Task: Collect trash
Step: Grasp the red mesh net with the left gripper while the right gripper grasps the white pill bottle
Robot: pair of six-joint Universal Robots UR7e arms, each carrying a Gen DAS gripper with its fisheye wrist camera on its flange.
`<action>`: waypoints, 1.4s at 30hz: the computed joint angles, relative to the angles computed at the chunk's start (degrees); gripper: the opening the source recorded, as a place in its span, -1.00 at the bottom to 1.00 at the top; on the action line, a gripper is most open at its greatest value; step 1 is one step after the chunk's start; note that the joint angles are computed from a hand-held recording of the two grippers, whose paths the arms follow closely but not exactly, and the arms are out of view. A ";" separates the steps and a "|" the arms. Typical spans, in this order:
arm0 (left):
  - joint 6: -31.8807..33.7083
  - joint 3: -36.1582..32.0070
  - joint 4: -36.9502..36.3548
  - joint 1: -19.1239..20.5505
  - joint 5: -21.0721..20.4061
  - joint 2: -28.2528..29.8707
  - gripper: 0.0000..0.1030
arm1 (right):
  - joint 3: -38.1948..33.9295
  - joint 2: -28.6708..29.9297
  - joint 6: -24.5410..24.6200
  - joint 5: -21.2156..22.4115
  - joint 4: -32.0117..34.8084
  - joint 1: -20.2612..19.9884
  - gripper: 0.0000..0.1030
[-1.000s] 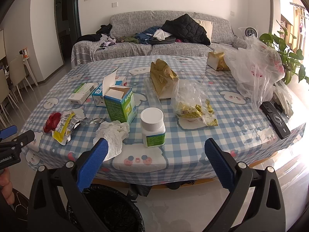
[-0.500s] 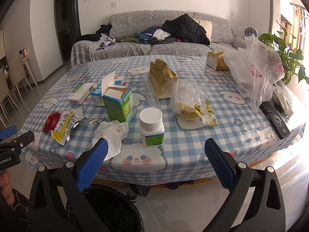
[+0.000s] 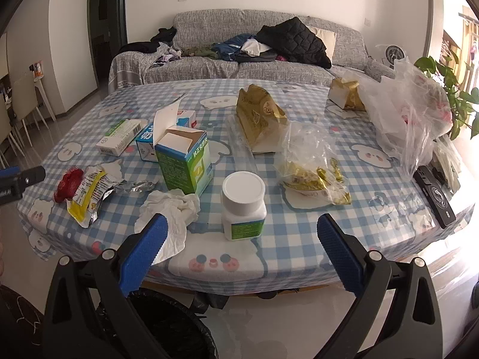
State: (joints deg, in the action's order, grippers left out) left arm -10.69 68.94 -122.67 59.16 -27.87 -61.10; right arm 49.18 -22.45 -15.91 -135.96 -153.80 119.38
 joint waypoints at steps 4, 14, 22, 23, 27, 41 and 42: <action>0.30 -5.02 2.69 1.82 -0.04 2.92 0.81 | -3.43 2.10 0.15 0.00 2.51 -0.29 0.81; -2.69 -12.45 10.04 6.58 -6.28 7.35 0.72 | -8.19 5.24 2.03 -0.40 7.01 -1.10 0.66; -3.60 -14.49 11.43 8.07 -7.64 8.94 0.62 | -8.85 5.72 3.73 0.91 9.00 -1.67 0.53; -3.34 -14.17 10.88 8.09 -7.37 8.87 0.60 | -8.89 5.79 3.94 0.96 9.20 -1.70 0.49; -2.77 -13.53 10.52 7.92 -7.09 8.45 0.50 | -9.28 6.02 5.20 0.82 10.37 -1.86 0.43; -4.59 -13.02 11.83 7.65 -8.00 7.38 -0.07 | -12.88 7.62 9.68 -0.47 15.07 -2.76 0.05; -4.98 -13.09 11.91 7.69 -8.33 7.30 -0.07 | -13.21 7.80 9.92 -0.67 15.36 -2.82 0.02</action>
